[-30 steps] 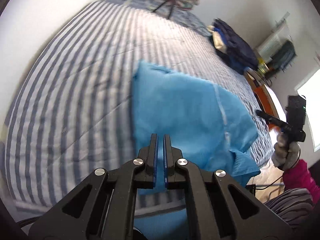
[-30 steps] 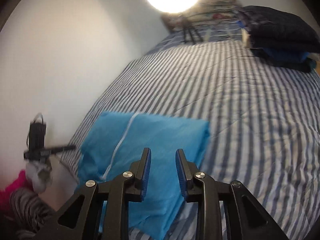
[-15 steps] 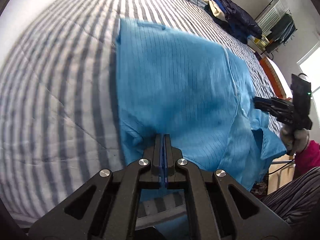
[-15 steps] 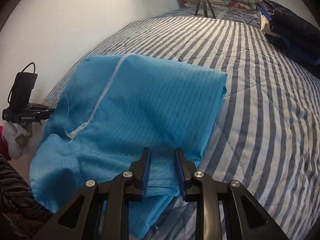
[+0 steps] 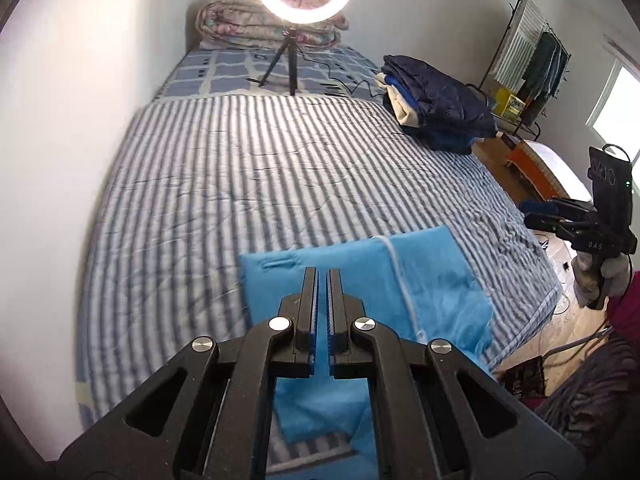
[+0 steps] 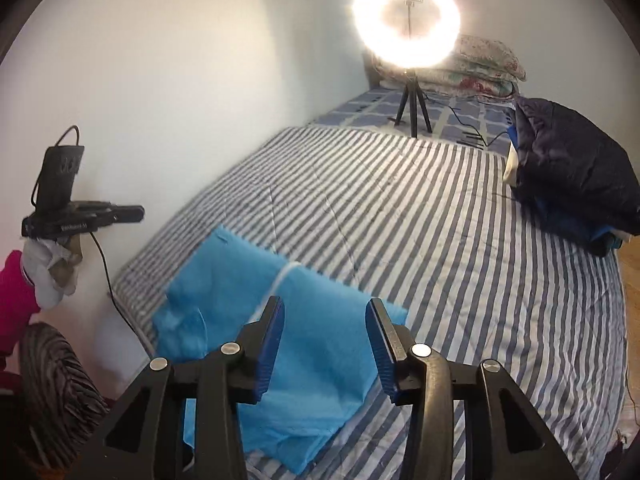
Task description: Fold large clothes
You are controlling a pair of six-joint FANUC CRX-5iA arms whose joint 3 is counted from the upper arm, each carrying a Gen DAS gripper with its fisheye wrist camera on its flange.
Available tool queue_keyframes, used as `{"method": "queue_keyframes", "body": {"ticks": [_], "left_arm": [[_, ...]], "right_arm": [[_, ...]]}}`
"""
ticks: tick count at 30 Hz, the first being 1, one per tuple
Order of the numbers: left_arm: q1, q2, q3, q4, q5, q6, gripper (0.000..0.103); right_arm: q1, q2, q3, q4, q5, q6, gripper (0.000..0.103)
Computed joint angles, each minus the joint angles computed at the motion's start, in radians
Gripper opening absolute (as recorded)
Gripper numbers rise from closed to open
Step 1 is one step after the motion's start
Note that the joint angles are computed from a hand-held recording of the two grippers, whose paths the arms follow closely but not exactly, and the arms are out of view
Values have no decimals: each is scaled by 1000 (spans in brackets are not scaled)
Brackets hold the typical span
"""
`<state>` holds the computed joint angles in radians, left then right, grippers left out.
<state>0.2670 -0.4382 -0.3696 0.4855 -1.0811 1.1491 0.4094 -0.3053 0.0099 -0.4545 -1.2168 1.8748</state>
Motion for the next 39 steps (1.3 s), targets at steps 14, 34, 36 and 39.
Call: {"method": "queue_keyframes", "body": {"ticks": [14,34,36,39], "left_arm": [[-195,339,33,-52,184,133,0],[-64,-84,-211,75,48,46,0],[-71,-131,-237,83,23,57,0],[-104,-174,-276,106,3,84,0]], "right_arm": [[194,203,-75,51,167,-103,32],[184,-88,-328,110,43,-56,30],[269,-100,-389,243,73,-136,28],[257,-111,-378,233,63,-148,28]]}}
